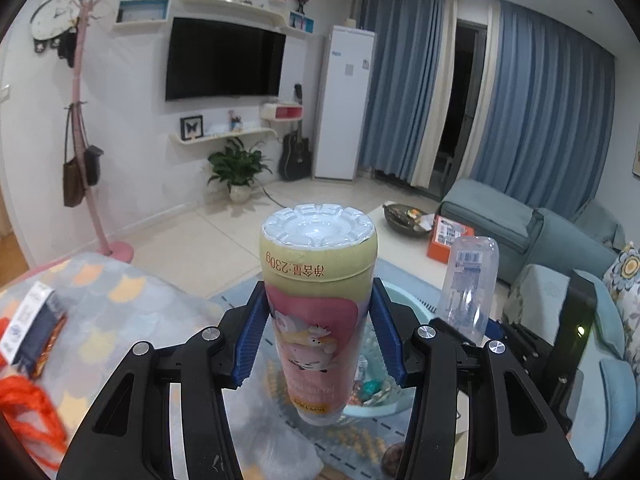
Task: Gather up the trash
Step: 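Carry the can and bottle over the blue basket and open both tools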
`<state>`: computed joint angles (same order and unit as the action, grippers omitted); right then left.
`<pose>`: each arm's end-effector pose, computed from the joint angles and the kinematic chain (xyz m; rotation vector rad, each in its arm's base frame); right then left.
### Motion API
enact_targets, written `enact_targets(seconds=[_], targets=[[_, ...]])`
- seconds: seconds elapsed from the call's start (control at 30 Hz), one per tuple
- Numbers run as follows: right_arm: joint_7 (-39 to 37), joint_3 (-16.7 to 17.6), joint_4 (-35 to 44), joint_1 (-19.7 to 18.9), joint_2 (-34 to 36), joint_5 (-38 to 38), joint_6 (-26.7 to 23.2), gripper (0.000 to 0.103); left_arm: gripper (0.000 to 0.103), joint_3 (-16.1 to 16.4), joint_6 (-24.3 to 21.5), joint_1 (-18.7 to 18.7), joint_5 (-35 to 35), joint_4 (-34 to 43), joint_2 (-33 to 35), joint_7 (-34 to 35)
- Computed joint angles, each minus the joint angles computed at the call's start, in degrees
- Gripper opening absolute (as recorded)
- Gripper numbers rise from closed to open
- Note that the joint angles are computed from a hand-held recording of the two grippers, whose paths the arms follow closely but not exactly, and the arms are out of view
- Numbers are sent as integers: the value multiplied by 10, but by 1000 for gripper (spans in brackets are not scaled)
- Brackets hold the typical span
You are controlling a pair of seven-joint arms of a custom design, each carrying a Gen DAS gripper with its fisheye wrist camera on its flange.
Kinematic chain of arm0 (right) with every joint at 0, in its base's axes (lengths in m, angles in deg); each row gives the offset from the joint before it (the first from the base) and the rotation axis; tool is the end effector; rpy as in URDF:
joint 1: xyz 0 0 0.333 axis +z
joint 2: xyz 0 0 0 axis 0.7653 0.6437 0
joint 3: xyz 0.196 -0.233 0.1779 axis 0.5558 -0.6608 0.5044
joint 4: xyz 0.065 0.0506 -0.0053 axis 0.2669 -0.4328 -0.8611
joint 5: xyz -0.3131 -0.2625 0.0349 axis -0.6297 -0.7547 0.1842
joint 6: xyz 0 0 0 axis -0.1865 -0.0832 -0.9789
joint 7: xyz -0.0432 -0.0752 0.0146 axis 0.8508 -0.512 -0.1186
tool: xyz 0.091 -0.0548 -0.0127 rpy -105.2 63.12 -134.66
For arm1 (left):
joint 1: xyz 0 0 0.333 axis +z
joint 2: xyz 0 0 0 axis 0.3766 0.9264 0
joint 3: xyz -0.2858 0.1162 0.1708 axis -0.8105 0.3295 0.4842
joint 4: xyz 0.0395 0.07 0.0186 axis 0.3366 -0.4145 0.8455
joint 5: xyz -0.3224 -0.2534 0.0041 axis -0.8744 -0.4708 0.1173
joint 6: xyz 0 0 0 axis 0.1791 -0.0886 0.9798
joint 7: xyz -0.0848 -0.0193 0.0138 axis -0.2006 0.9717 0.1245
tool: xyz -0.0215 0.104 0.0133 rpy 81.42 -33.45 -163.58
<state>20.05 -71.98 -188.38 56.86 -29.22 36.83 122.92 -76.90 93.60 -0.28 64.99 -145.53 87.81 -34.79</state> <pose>0.6602 0.2159 0.3556 -1.6063 1.3994 -0.5797 0.6412 -0.3543 0.4243 -1.5736 1.6823 -1.0745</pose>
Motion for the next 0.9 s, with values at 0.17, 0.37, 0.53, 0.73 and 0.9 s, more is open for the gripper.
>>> enact_targets(seconds=[0.17,0.37,0.53,0.73,0.9], targets=[[-21,-16,42,17,29,13,-28,54,48,-38,24,42,-175,71,74,168],[-72,-84,85,84,55,76,-68,58,50,-123,-1,92,-342,163,164,374],[-107,-86,99,88,67,109,-88,72,59,-110,-20,81,-395,169,173,412],[-108,-38,79,44,63,114,-67,72,62,-45,-4,46,-416,113,120,394],[-84,28,41,-15,45,79,-47,72,62,62,-22,-40,-377,34,44,306]])
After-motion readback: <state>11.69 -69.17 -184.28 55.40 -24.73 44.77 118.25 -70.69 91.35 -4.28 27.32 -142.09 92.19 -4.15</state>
